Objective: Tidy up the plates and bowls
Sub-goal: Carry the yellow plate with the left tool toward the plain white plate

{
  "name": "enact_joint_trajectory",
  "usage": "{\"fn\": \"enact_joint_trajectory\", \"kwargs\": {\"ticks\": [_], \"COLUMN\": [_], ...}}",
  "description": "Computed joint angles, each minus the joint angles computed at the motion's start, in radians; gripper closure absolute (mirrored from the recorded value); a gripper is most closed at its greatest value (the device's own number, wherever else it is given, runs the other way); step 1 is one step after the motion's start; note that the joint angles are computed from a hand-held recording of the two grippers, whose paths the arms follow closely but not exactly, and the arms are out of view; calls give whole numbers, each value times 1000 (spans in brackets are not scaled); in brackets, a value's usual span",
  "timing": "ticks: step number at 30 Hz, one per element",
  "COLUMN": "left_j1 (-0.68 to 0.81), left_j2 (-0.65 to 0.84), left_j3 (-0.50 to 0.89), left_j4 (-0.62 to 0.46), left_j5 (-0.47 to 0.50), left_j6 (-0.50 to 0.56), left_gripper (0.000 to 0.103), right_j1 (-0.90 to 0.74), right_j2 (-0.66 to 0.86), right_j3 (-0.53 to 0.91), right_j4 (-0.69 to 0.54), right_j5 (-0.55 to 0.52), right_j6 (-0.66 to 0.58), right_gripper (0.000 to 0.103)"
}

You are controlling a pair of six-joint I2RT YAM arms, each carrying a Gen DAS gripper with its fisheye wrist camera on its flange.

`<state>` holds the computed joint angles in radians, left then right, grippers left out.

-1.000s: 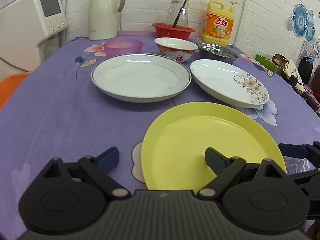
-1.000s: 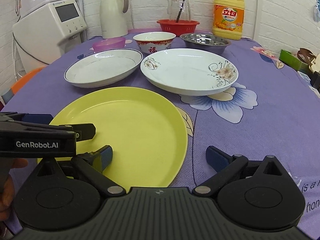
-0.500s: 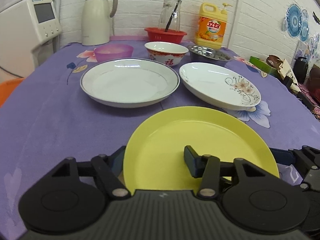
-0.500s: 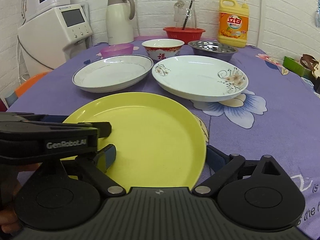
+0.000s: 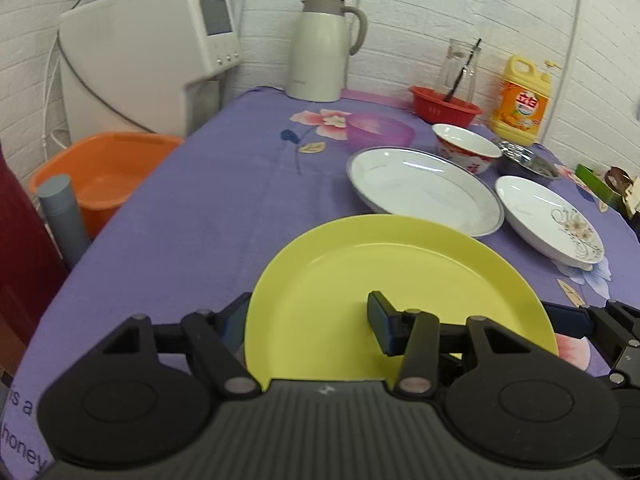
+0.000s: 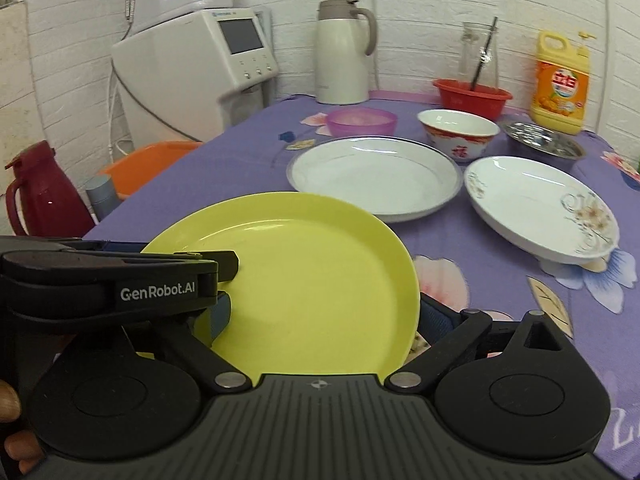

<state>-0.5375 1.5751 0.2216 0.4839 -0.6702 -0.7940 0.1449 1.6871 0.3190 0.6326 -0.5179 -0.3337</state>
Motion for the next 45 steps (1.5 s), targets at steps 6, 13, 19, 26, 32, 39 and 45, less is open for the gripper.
{"fn": "enact_joint_trajectory", "kwargs": {"ticks": [6,13,19,26,32,39,45], "left_j1": [85,118,162,376,465,527,551], "left_j2": [51,196,195,10,-61,31,106], "left_j3": [-38,-4,-18,-46,47,147,224], "left_j4": [113,235,294,299,202,180,162], "left_j5": [53,68,144,341,384,442,492], "left_j6": [39,95,146,243,349,413,459], "left_gripper": [54,52,39,34,33,33,33], "right_j1": [115,129,108,-66,-91,-42,10], "right_j2": [37,101,124,58,224,349,348], "right_j3": [37,100,105,196,468,662,681], "right_j4": [-6,-49,-51,-217,-375,-498,-528], "right_j5": [63,102,62,-96,-139,-112,-28], "right_j6": [32,38,-1,12,119,179,161], "right_gripper": [0,0,0,0,0,0,0]}}
